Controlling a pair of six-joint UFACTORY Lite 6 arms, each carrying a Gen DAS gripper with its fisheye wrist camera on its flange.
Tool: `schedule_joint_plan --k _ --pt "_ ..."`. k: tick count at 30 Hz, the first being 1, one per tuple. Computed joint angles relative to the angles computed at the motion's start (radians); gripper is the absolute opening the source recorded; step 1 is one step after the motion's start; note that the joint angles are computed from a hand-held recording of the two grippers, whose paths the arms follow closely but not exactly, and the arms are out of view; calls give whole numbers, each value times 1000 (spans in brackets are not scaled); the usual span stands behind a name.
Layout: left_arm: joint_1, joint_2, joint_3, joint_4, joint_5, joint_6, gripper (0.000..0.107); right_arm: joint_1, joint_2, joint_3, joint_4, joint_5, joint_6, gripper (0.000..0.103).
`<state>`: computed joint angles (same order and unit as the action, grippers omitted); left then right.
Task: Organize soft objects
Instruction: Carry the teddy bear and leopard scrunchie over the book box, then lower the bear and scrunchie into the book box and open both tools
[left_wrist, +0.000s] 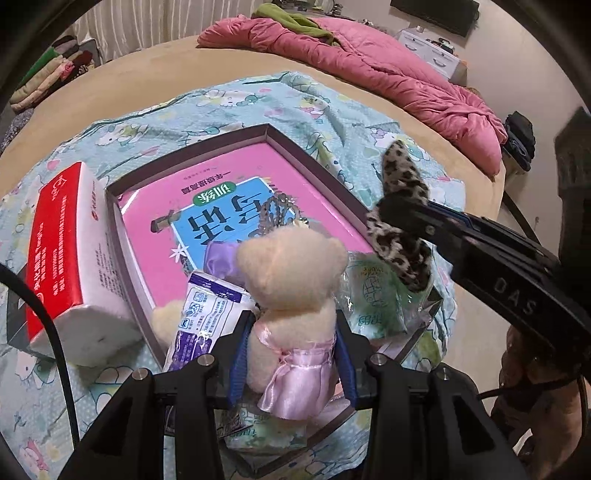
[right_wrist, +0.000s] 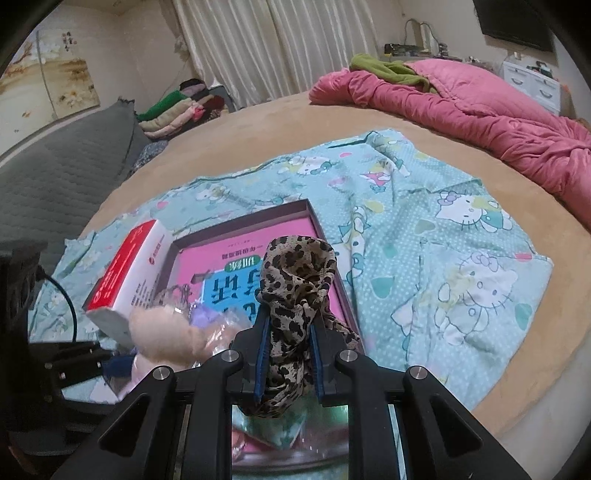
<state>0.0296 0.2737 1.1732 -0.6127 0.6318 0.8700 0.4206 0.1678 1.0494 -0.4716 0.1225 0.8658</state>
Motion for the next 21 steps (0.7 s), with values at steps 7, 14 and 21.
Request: schedule_joint_plan --k 7,14,21 --pt "6 3 -3 -33 10 41 42 -13 159 142 297 23 -314 21" --pt "20 2 -3 -61 22 71 42 -28 294 242 511 22 -522 23" --pt "24 5 0 -68 23 80 42 -44 350 276 585 24 -594 26"
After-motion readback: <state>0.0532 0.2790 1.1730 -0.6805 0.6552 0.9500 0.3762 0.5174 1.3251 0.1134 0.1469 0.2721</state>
